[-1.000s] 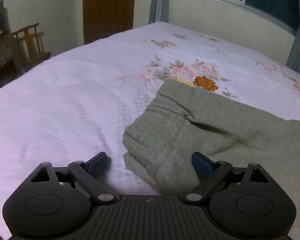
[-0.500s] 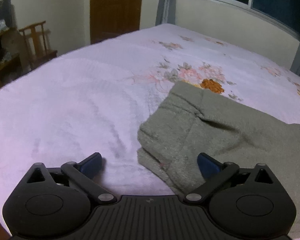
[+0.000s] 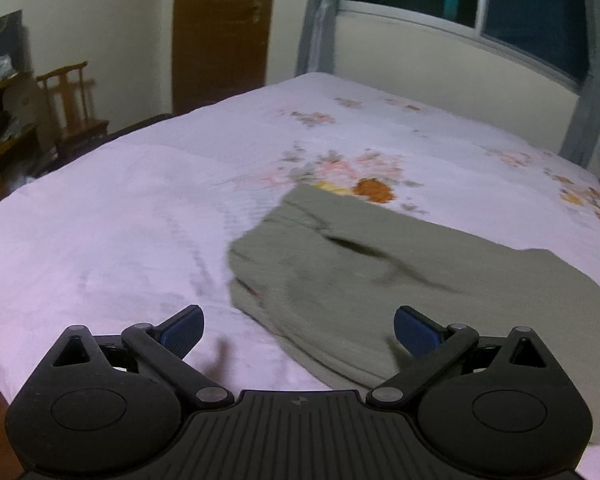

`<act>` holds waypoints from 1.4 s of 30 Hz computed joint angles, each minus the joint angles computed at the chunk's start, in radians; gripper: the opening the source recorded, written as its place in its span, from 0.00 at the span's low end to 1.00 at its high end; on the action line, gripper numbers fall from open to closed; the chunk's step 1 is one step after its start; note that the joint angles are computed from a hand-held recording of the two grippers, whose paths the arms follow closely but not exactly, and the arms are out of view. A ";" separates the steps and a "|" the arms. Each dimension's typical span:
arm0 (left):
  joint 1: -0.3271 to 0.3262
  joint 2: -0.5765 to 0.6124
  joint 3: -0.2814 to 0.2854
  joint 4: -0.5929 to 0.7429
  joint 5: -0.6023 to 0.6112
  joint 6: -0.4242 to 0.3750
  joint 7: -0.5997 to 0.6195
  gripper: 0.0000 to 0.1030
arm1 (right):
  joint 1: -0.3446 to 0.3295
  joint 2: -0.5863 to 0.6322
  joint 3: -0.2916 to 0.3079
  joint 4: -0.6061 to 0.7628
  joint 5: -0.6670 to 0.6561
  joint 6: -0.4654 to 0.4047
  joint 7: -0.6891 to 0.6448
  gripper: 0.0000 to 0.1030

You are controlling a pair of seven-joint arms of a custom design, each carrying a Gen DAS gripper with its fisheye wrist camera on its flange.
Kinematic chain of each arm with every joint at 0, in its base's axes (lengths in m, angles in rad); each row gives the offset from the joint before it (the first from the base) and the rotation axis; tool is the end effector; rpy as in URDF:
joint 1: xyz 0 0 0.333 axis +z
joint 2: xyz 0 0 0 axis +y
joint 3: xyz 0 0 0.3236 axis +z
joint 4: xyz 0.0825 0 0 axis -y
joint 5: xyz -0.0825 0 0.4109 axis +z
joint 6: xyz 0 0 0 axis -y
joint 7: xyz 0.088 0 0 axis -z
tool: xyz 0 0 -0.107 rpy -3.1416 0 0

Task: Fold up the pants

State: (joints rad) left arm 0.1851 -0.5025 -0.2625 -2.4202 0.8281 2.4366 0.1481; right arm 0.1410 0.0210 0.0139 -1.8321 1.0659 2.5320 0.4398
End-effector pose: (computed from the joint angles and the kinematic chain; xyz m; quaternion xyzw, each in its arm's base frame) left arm 0.4621 -0.0454 0.5375 -0.8363 0.3282 -0.1936 0.3942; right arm 0.6348 0.0894 0.5862 -0.7619 0.4083 -0.1531 0.4790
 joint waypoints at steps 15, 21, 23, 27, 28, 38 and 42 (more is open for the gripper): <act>-0.154 0.281 -0.073 0.248 0.065 0.043 -0.026 0.98 | -0.177 -0.040 -0.156 -0.153 0.055 0.161 0.602 0.86; -0.269 0.495 -0.071 0.446 0.126 0.072 -0.032 0.98 | -0.251 -0.016 -0.171 -0.154 0.128 0.068 0.650 0.70; -0.312 0.561 -0.066 0.516 0.138 0.067 -0.006 0.98 | -0.268 -0.006 -0.167 -0.156 0.194 0.066 0.664 0.66; -0.393 0.666 -0.047 0.638 0.139 0.046 0.045 0.98 | -0.308 0.028 -0.167 -0.145 0.288 0.018 0.670 0.55; -0.415 0.684 -0.043 0.662 0.139 0.042 0.055 0.98 | -0.315 0.036 -0.163 -0.138 0.311 0.009 0.651 0.54; -0.575 0.840 0.034 0.847 0.061 -0.069 0.177 1.00 | -0.358 0.083 -0.143 -0.104 0.376 -0.026 0.600 0.29; -0.619 0.816 0.080 0.817 0.056 -0.050 0.187 1.00 | -0.373 0.081 -0.148 -0.113 0.415 -0.030 0.605 0.28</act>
State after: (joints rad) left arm -0.4341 0.3134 -0.1821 -1.6034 0.8841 2.3869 0.3346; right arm -0.2324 0.1023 -0.1340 -1.9448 1.4809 2.5022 1.0449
